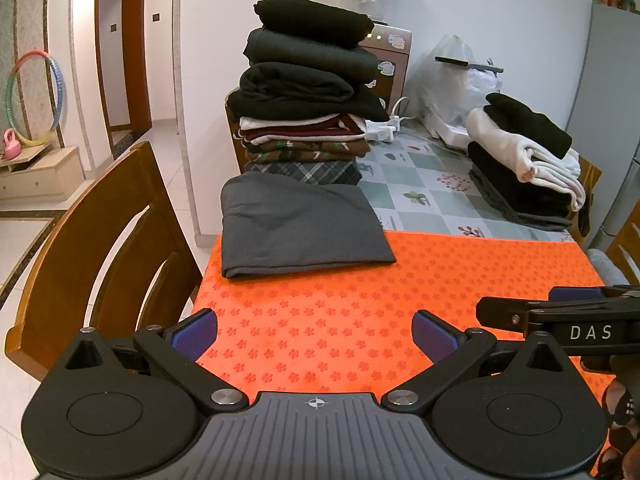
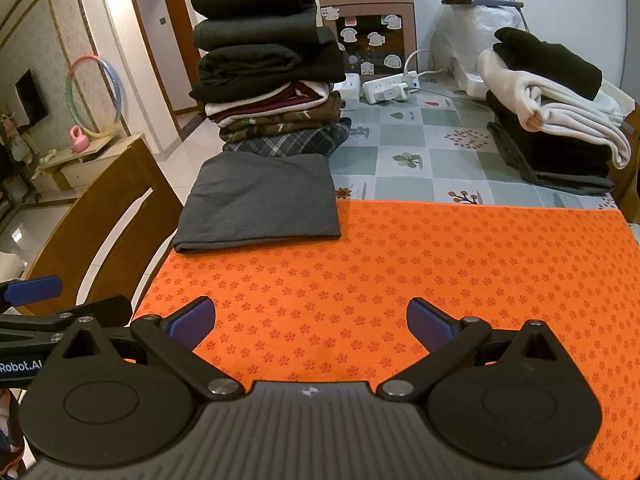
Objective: Fold clothes
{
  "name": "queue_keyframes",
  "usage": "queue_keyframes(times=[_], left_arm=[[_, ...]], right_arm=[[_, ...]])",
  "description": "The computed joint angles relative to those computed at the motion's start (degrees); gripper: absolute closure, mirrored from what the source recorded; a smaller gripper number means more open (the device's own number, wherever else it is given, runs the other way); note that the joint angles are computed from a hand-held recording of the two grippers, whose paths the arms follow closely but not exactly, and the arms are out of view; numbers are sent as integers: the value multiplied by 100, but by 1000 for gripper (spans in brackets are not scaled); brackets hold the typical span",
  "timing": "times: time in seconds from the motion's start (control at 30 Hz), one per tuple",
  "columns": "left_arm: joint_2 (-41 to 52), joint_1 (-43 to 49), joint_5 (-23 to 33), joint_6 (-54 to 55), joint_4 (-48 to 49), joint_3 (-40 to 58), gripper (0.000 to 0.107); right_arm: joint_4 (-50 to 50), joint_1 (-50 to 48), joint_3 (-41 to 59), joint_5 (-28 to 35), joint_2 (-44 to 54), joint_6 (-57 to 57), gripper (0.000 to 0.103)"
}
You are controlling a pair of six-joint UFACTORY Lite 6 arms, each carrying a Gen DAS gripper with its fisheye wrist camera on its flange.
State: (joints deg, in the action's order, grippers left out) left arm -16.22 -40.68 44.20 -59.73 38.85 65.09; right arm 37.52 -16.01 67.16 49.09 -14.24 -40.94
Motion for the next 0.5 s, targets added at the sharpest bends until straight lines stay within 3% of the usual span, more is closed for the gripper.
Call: queue_keyframes(times=[0.5], left_arm=[[106, 31, 52, 73, -54, 132, 4]], right_arm=[[-8, 5, -15, -23, -30, 46, 0]])
